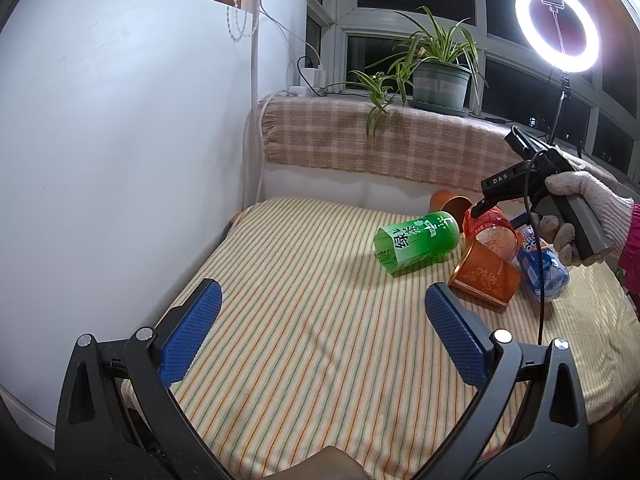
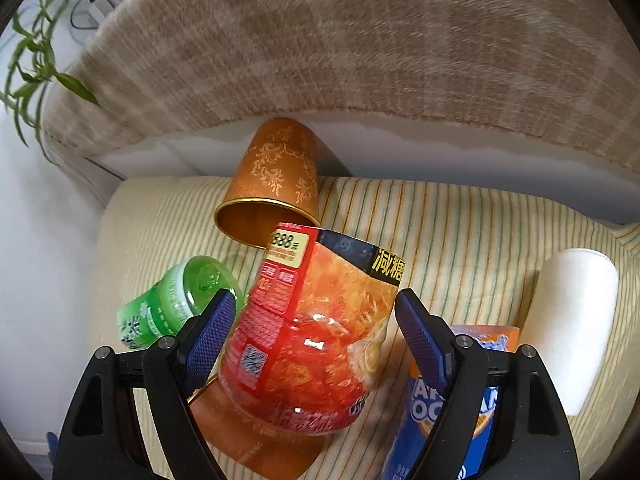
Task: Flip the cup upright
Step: 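Reach the right tool to the red snack jar and close on it, then lift the red jar with the right tool and carry it toward the left tool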
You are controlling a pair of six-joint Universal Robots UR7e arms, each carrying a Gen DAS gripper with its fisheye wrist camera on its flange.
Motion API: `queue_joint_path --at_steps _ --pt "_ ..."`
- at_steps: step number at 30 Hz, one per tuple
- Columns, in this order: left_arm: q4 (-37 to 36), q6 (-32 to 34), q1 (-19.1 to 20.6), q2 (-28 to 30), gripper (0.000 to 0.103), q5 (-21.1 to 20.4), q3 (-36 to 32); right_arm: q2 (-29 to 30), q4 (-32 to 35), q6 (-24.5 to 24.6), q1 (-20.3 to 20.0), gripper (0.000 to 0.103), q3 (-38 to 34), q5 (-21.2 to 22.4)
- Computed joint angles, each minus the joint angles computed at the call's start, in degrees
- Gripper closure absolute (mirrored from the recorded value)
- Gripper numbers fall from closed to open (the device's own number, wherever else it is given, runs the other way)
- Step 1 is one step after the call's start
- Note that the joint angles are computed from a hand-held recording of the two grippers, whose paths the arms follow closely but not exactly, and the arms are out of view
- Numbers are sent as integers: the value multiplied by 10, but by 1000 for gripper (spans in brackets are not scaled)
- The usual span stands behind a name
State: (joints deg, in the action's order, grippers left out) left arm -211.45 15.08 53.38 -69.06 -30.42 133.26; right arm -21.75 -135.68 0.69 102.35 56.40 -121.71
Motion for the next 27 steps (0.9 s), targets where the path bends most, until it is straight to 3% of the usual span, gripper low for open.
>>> queue_joint_path --at_steps 7,12,27 --pt "-16 13 2 2 0 4 -2 23 10 16 -3 24 -35 -2" --pt "-18 12 4 2 0 5 -1 -1 -9 11 -8 30 -3 7" --pt "-28 22 -13 1 0 12 8 -69 -114 -37 0 31 92 22"
